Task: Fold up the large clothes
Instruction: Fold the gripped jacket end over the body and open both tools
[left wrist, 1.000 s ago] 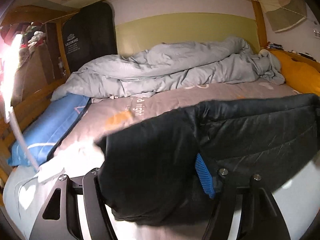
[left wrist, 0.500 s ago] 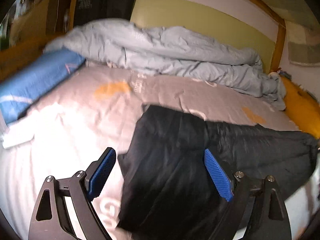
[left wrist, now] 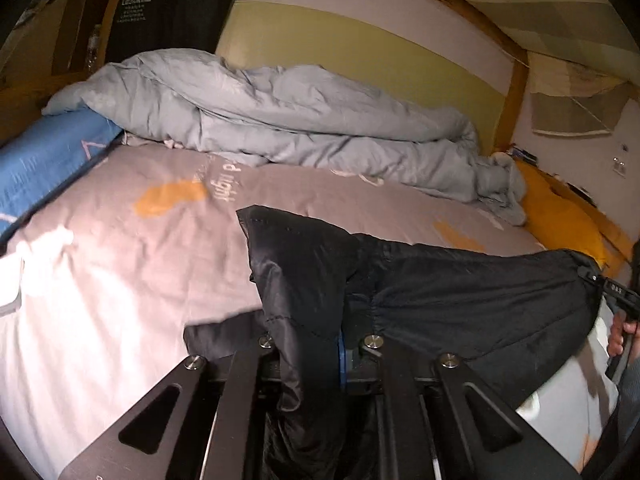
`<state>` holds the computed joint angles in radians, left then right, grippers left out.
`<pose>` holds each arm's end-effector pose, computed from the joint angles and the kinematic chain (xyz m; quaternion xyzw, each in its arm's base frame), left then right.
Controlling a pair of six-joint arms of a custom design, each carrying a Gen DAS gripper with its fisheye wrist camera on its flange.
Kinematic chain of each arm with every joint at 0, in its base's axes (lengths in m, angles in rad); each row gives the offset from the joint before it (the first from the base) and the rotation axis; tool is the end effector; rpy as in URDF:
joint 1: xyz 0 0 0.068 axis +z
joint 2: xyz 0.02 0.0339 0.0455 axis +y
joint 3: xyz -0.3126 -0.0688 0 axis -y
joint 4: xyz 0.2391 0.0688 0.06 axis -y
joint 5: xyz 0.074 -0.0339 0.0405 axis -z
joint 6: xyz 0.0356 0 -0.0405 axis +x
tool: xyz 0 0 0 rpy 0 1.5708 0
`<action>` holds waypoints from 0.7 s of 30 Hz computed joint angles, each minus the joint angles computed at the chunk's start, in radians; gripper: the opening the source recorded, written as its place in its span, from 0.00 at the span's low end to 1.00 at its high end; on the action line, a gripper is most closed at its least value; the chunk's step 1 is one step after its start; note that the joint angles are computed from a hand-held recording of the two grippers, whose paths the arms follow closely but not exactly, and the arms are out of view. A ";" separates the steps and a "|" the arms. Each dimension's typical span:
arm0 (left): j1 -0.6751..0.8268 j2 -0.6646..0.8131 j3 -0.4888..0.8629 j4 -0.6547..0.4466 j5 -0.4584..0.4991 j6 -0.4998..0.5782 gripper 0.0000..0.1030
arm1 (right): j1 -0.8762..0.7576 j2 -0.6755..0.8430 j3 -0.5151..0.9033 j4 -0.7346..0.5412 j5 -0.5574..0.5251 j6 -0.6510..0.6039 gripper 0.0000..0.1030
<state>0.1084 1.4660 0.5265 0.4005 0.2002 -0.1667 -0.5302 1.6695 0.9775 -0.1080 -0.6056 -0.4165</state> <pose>0.2695 0.0222 0.2109 -0.0698 0.8641 -0.1012 0.4881 0.3080 -0.1571 0.2441 -0.0617 0.8894 0.0824 0.4453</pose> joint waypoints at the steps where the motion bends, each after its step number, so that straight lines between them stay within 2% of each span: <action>1: -0.003 0.025 0.023 0.001 -0.015 -0.006 0.12 | 0.019 0.008 0.005 0.019 0.030 0.010 0.08; 7: -0.014 0.164 0.067 0.051 -0.075 0.016 0.13 | 0.083 0.107 0.041 0.065 0.132 0.044 0.09; 13: -0.010 0.225 0.076 0.066 -0.080 0.011 0.17 | 0.067 0.152 0.068 0.015 0.141 0.032 0.11; 18: -0.007 0.194 0.056 0.043 -0.084 0.008 0.20 | 0.072 0.134 0.061 0.003 0.171 0.027 0.12; 21: -0.025 0.141 0.030 0.034 -0.141 0.000 0.28 | 0.078 0.107 0.037 0.026 0.191 0.032 0.13</action>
